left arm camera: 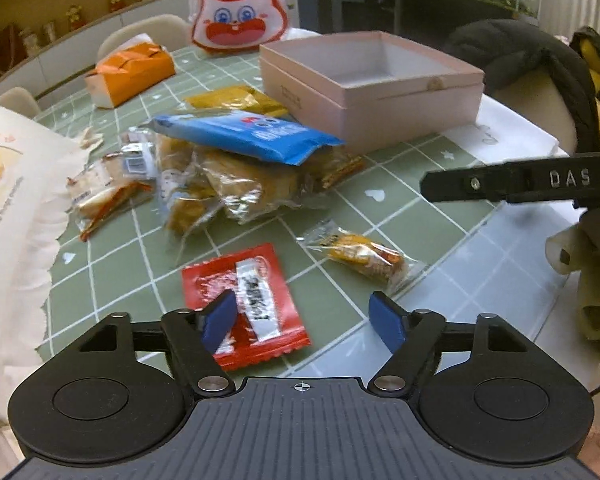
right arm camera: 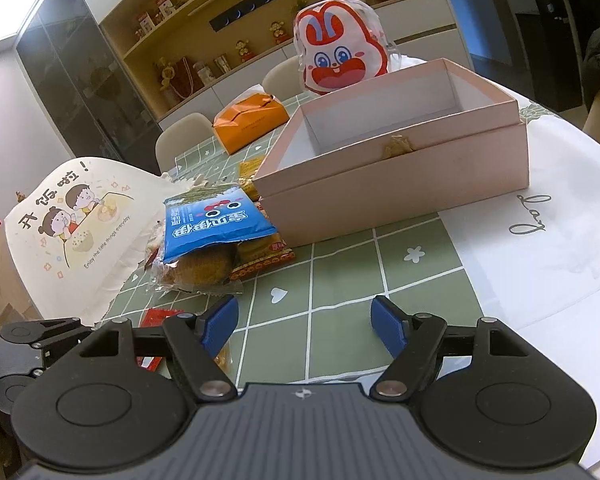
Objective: Organize snacks
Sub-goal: 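Grasp the red sausage packet with the left tool, then carry the red packet into the pink box with the left tool while the right drops a cake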
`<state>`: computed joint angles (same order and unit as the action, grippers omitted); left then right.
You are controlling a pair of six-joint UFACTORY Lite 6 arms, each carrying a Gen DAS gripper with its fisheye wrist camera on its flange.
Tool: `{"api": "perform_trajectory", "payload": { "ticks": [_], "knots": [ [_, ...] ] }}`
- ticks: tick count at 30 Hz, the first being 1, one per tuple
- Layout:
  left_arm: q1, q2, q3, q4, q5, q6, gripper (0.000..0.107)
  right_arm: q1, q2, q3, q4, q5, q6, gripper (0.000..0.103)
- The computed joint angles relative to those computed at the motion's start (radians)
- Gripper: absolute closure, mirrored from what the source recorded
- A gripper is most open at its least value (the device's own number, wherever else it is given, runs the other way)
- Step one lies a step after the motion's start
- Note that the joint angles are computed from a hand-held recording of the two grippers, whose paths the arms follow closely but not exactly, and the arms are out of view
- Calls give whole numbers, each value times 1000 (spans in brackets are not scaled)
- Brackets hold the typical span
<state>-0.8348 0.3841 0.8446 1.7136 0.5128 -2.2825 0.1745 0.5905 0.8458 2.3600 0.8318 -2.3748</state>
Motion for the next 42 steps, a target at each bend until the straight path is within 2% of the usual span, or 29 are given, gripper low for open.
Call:
{"api": "perform_trajectory", "payload": {
  "ticks": [2, 4, 7, 11, 14, 15, 17, 21, 23, 25, 27, 30, 37, 39, 42],
  "knots": [
    [-15, -6, -16, -51, 74, 11, 33, 14, -9, -7, 28, -15, -26, 29],
    [2, -11, -31, -67, 108, 1, 32, 30, -17, -11, 58, -34, -59, 29],
    [53, -36, -72, -19, 75, -75, 33, 55, -32, -21, 110, -62, -113, 29],
    [104, -65, -124, 169, 23, -259, 32, 79, -45, -26, 159, -94, -167, 29],
    [111, -54, -141, 269, 52, -342, 36, 115, -78, -59, 235, -99, -268, 29],
    [105, -45, -143, 284, 67, -358, 40, 139, -103, -91, 283, -83, -342, 29],
    [102, -67, -178, 342, 69, -418, 40, 180, -143, -130, 318, -78, -426, 29],
    [65, -129, -259, 375, 75, -481, 41, 252, -166, -102, 243, -155, -371, 29],
    [28, -160, -294, 347, 88, -491, 41, 298, -143, -47, 275, -219, -378, 30],
    [-12, -189, -324, 317, 99, -494, 42, 330, -109, 4, 318, -268, -406, 39],
    [-50, -209, -339, 274, 108, -477, 43, 350, -86, 38, 301, -321, -406, 60],
    [-92, -233, -344, 233, 107, -445, 46, 374, -133, -34, 402, -315, -548, 77],
    [-131, -297, -300, 289, 94, -430, 49, 140, -451, -295, 158, -279, -447, 77],
    [-110, -332, -262, 327, 77, -397, 49, 34, -549, -309, -1, -291, -314, 77],
    [-47, -350, -137, 386, 54, -315, 49, -85, -633, -229, -233, -292, -69, 77]
  ]
}}
